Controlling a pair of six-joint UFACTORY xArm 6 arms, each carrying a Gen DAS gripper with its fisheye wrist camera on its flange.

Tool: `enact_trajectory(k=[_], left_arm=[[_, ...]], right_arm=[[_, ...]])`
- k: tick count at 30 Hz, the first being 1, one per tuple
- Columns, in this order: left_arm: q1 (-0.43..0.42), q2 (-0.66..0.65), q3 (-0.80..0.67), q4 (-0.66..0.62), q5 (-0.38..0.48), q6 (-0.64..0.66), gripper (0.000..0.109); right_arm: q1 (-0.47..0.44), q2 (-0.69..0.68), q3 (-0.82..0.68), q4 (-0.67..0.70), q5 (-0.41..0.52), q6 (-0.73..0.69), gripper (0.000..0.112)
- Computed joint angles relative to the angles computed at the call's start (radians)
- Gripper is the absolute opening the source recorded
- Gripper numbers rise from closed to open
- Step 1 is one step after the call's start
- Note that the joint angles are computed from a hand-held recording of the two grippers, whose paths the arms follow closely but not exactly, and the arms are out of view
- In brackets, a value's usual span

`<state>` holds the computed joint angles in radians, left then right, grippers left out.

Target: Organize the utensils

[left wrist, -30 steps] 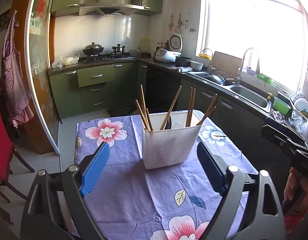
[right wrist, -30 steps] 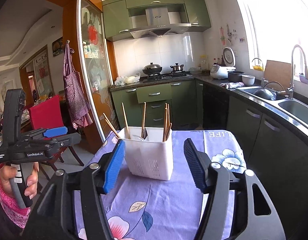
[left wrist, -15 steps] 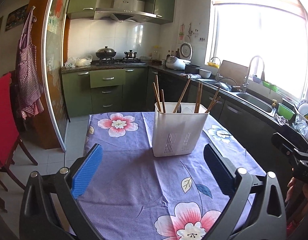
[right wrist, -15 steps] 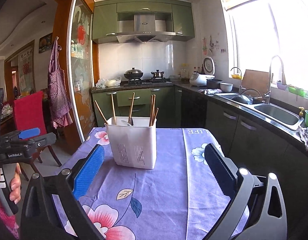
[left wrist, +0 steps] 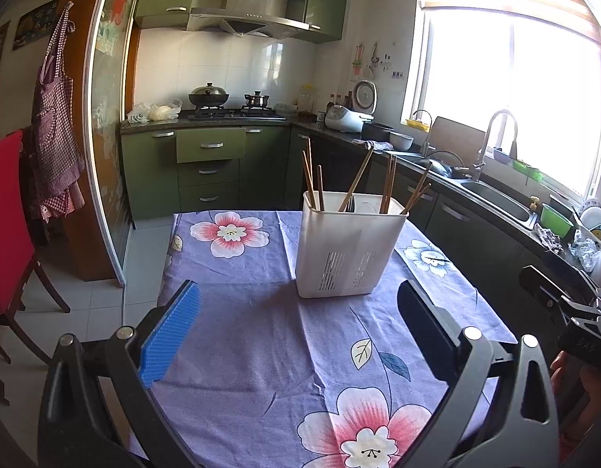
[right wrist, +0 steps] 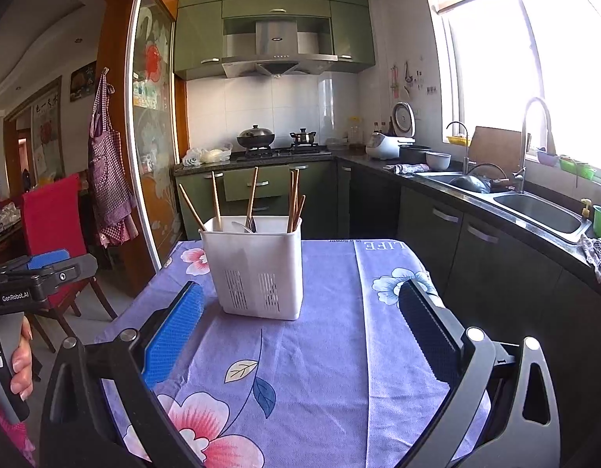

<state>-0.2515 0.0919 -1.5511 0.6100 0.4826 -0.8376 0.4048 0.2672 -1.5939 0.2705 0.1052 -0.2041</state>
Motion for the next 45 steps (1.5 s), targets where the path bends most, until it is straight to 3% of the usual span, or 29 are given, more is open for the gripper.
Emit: enact_trajectory(k=[45], left_arm=[[-0.002, -0.003, 0.014, -0.030, 0.003, 0.015, 0.096]], right_arm=[[0.017, 0.009, -0.021, 0.054, 0.029, -0.040, 0.098]])
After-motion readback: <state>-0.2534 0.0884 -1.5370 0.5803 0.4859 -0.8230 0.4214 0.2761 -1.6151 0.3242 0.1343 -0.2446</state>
